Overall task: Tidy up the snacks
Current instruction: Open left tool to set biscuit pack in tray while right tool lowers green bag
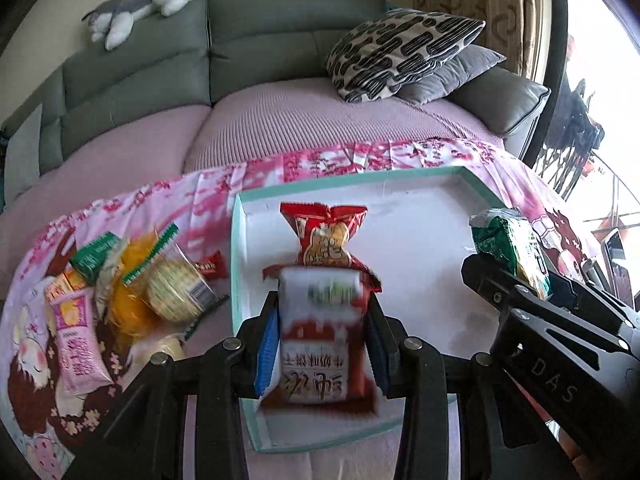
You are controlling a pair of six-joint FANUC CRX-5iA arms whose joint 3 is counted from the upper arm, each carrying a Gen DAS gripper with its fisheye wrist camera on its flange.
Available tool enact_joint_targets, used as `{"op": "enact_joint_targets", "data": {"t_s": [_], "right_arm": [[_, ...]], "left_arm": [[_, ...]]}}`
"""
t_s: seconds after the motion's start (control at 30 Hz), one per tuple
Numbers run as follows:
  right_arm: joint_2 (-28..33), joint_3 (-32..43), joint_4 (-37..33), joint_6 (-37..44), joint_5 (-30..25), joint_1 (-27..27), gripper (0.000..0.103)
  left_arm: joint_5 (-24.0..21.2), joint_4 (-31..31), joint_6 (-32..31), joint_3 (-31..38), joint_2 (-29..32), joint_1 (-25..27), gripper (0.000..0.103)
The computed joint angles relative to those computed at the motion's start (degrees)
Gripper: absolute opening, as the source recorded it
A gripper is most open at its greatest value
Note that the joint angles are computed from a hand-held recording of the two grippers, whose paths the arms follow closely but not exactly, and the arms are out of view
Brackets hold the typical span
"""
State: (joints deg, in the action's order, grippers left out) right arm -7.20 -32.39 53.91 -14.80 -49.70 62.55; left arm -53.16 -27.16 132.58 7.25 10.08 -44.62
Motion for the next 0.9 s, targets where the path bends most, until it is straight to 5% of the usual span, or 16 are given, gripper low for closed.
{"op": "enact_joint_targets", "data": {"t_s": [0.23,0.9], "right_arm": [[0.83,-0.17,-0.8,0.33,2.73,-1.14,0.054],[0.66,-1.39,0.28,-3.04,4.96,-2.89,0.054]], "left_arm": [[3.11,2.49,-2.72,-0.89,1.58,1.55,0.041],[3.18,-0.46,-5.47,3.84,5.84,0.45,0.041]]}}
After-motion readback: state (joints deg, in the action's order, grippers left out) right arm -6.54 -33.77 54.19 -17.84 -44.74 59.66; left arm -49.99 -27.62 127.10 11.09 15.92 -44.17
